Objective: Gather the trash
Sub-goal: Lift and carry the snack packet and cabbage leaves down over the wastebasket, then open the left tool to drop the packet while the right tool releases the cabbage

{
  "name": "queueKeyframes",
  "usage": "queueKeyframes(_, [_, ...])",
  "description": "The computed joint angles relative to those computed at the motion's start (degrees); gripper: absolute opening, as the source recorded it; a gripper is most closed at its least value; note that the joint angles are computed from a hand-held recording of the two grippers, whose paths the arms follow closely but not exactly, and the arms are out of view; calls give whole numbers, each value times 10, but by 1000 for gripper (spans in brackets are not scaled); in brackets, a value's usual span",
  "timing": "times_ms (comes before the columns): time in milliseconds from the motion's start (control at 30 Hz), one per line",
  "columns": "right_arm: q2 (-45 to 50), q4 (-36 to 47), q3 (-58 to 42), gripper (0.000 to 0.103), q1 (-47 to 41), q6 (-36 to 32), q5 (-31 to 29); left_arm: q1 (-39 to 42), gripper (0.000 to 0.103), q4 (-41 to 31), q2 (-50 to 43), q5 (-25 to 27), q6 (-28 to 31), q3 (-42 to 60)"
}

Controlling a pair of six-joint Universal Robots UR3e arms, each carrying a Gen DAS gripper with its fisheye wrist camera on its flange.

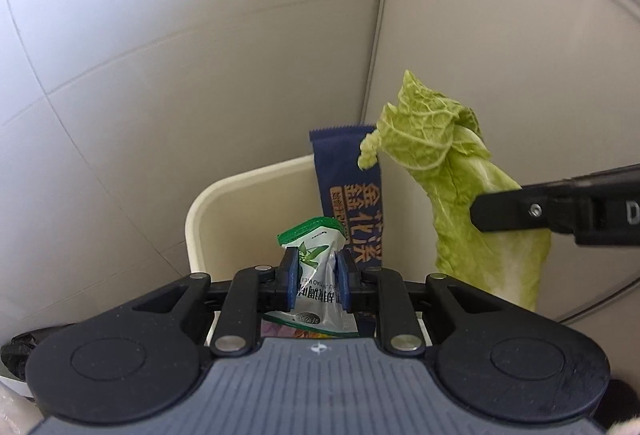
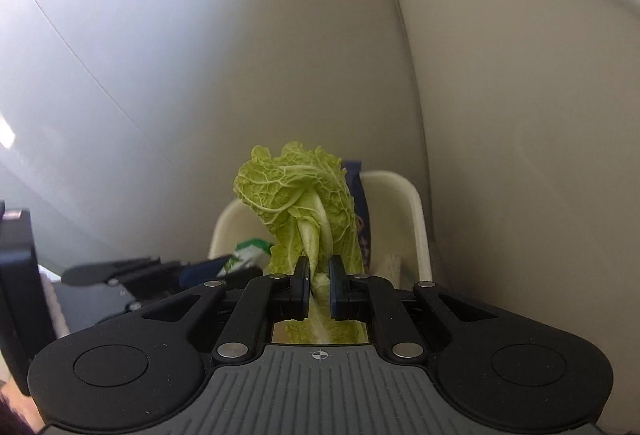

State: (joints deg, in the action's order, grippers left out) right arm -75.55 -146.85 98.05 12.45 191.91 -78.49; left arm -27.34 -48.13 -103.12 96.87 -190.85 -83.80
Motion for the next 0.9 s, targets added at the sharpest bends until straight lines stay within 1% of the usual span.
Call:
queueKeyframes(33, [20, -1, -15, 8, -1, -2, -1, 7, 18, 8, 5, -3, 7, -16])
queueKeyframes(200, [63, -16, -24, 8, 12, 4, -18, 8, 19, 16, -25, 7, 25, -14])
queueKeyframes(333, [109, -13, -59, 8, 20, 6, -34, 11, 19, 27, -38, 10, 39, -19])
queueKeyframes(367, [95, -15, -40, 8, 28, 13, -40, 12, 19, 28, -41, 11, 41, -19])
queueKeyframes(533, [122, -26, -47, 8, 31, 17, -42, 12, 20, 28, -69, 18, 49, 0])
queueKeyframes(567, [135, -21, -62, 9, 33, 18, -42, 13, 20, 27, -75, 20, 51, 3])
queueKeyframes(733, [130, 14, -83, 9, 28, 3, -39, 16, 21, 28, -92, 22, 57, 11])
queueKeyframes(867, [136, 35, -103, 11, 30, 4, -44, 15, 22, 23, -99, 24, 57, 19])
queueKeyframes(900, [138, 38, -107, 12, 30, 5, -44, 13, 22, 10, -96, 25, 54, 28])
